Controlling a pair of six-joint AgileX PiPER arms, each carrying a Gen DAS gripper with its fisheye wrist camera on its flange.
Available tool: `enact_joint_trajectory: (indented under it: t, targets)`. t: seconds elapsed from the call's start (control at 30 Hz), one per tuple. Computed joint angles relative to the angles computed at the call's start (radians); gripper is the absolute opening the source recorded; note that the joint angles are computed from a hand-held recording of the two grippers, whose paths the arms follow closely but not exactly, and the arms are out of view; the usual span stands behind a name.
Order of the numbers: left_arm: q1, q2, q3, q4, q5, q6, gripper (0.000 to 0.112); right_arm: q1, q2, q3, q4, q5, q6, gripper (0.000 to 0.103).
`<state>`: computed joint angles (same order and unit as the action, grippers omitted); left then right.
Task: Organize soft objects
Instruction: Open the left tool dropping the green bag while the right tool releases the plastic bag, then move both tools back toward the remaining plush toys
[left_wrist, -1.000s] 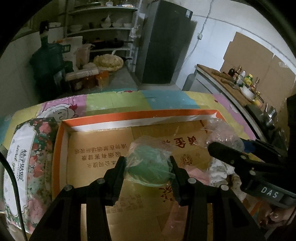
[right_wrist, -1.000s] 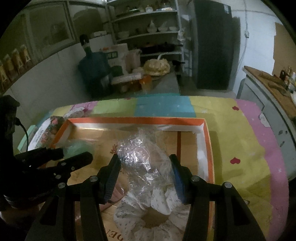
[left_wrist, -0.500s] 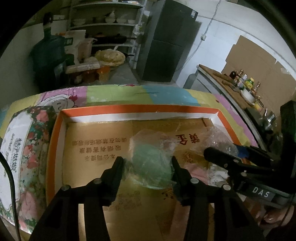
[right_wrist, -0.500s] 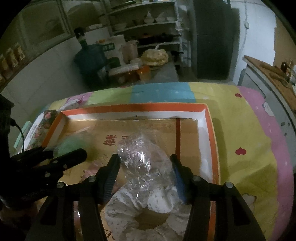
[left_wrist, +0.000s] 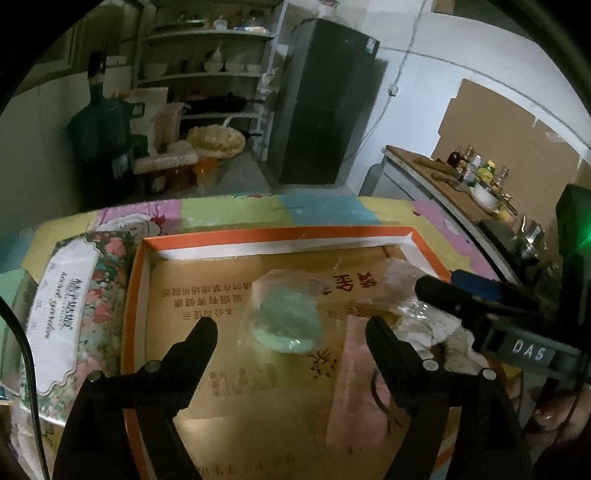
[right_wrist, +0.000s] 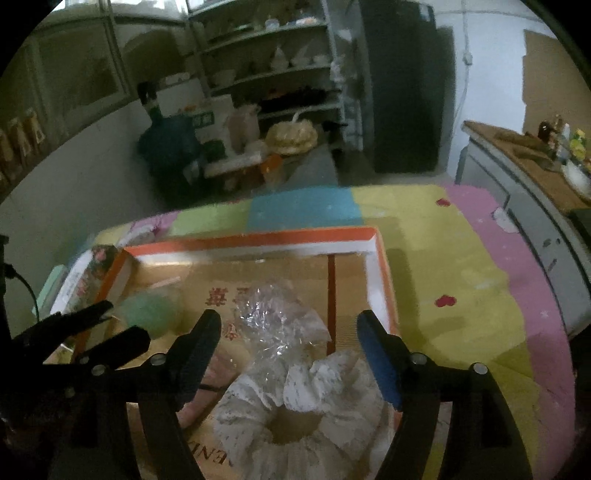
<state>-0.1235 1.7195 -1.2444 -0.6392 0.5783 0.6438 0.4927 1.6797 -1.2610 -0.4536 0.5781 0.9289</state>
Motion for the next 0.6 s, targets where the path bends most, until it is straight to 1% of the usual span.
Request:
enact_joint_trajectory:
  t: [0.07, 0.17, 0.23, 0.43, 0.53, 0.6]
  targets:
    - [-0.002, -0.031, 0.029, -0.014, -0.014, 0.026, 0.083, 0.030, -0.033, 0.017, -0.073, 0.020, 0.075, 0.077]
    - [0.003, -0.089, 0.083, -0.073, -0.034, 0.105, 0.083, 0.082, -0.076, 0.039, -0.176, 0.054, 0.184, 0.077]
    - [0.013, -0.128, 0.118, -0.115, -0.044, 0.165, 0.083, 0.114, -0.100, 0.054, -0.223, 0.069, 0.240, 0.077]
    - [0.043, -0.248, 0.213, -0.181, -0.080, 0.267, 0.083, 0.239, -0.162, 0.095, -0.370, 0.129, 0.431, 0.077]
    - [0.071, -0.302, 0.253, -0.210, -0.086, 0.311, 0.083, 0.302, -0.177, 0.098, -0.432, 0.168, 0.517, 0.077]
    - [0.103, -0.326, 0.269, -0.242, -0.066, 0.351, 0.083, 0.335, -0.180, 0.095, -0.458, 0.190, 0.553, 0.077]
